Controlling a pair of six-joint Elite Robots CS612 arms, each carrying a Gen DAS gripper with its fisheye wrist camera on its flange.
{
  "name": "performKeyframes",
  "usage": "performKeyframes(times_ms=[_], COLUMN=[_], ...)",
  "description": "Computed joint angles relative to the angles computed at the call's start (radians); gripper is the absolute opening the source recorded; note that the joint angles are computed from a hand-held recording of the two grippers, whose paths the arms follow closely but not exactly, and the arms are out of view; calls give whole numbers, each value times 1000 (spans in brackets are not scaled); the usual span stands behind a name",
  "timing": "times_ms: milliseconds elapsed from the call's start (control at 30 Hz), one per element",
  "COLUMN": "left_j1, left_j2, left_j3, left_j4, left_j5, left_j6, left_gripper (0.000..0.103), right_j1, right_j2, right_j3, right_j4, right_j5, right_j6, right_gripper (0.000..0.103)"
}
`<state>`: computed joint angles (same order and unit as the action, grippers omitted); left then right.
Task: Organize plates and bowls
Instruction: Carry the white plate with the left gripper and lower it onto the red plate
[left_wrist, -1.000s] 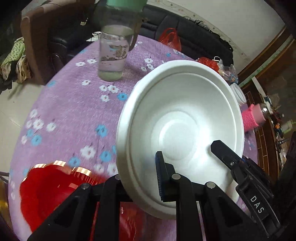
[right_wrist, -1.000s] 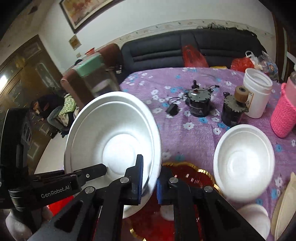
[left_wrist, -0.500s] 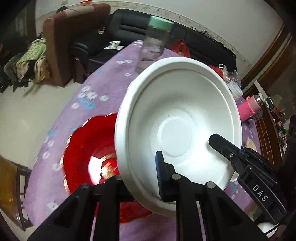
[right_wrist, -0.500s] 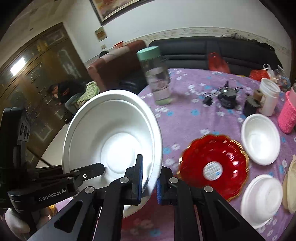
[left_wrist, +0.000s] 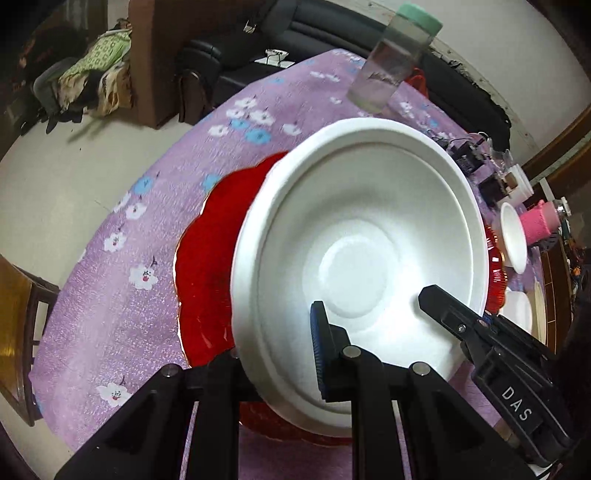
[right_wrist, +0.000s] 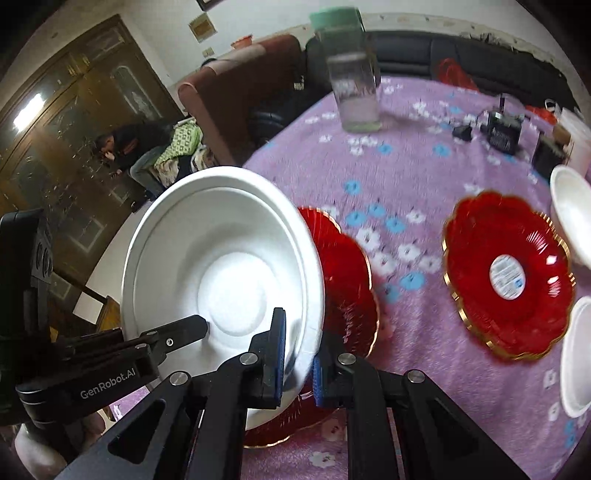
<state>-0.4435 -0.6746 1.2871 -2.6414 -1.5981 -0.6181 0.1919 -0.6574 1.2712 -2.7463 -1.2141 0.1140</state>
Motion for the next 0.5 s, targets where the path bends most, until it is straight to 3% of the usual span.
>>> performKeyframes(times_ms=[367, 433, 500], left_j1=[5, 3, 2], left_j2=[27, 29, 28], left_j3=[-36, -36, -34], left_j4=[33, 31, 25], left_j5=[-1, 3, 3], left_j6=[-19, -18, -13], left_gripper=[18, 20, 31], right_j1=[4, 4, 7], right_j2=[23, 25, 26], right_j3=[-25, -26, -26], right_j4=[33, 26, 18], right_j5=[-4, -5, -15], right_j6=[24, 30, 24], right_gripper=[15, 15, 15])
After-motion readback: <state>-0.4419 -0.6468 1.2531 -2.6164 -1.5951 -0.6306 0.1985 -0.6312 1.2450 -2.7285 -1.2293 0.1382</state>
